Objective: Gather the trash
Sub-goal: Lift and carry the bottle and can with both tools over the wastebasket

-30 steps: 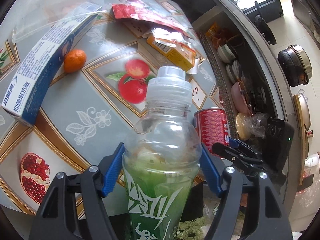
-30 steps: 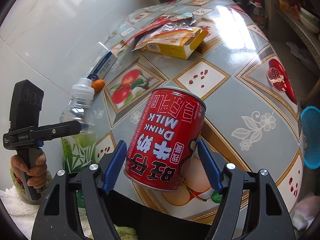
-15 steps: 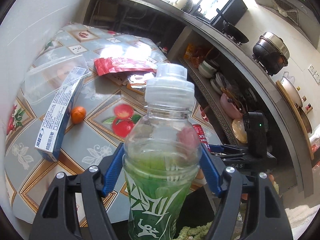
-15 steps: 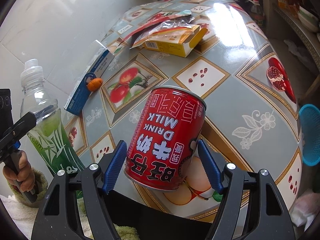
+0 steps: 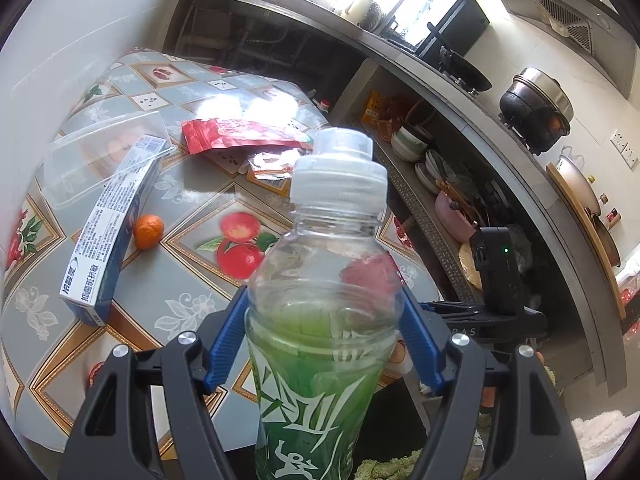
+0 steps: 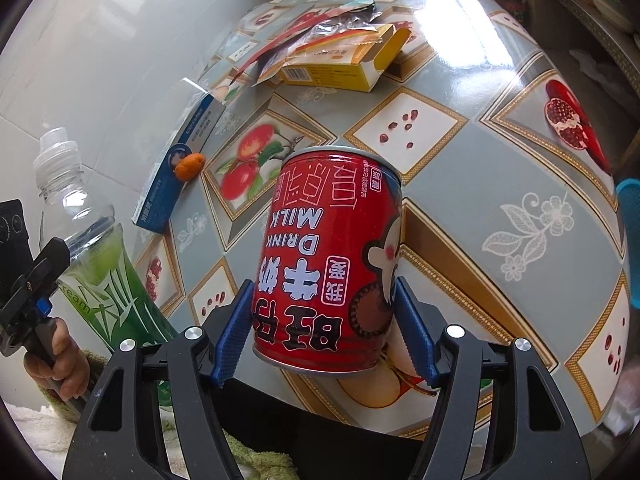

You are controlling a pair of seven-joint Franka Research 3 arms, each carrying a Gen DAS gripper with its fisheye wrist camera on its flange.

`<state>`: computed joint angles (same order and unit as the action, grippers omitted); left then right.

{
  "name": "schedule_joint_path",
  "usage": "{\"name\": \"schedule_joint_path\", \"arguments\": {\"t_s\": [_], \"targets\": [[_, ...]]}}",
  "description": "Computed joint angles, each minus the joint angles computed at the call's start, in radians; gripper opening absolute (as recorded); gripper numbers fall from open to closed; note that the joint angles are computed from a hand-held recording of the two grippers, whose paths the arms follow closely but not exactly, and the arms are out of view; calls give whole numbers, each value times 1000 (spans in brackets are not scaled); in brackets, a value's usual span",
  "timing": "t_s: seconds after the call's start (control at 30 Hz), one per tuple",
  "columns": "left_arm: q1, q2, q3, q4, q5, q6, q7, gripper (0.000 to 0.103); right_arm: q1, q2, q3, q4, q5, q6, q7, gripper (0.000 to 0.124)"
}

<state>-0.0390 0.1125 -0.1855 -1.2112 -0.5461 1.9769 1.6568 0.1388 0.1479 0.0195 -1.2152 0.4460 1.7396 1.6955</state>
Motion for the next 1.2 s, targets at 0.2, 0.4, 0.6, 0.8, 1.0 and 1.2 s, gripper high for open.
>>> {"name": "schedule_joint_path", "arguments": {"t_s": [0.2,0.4,0.6,0.8,1.0,1.2], "targets": [[4,-7,3,-12,-23,19,9,70,5,-31,-2,-38,-17,34,-1,64],[8,-8,3,-15,-53,48,19,70,7,-51,-4,-61,-17,67,6,64],[9,-2,1,-4,-69,57,22,70,9,-75,-6,-89,-13,101,12,63],[8,3,-3,3,-79,72,23,70,9,-94,-8,-110,-9,128,22,63],[7,5,-7,7,-83,84,28,70,12,-114,-9,-131,-22,158,32,63],[3,9,-11,12,-82,89,26,70,9,-130,-13,-148,-12,177,34,63]]}}
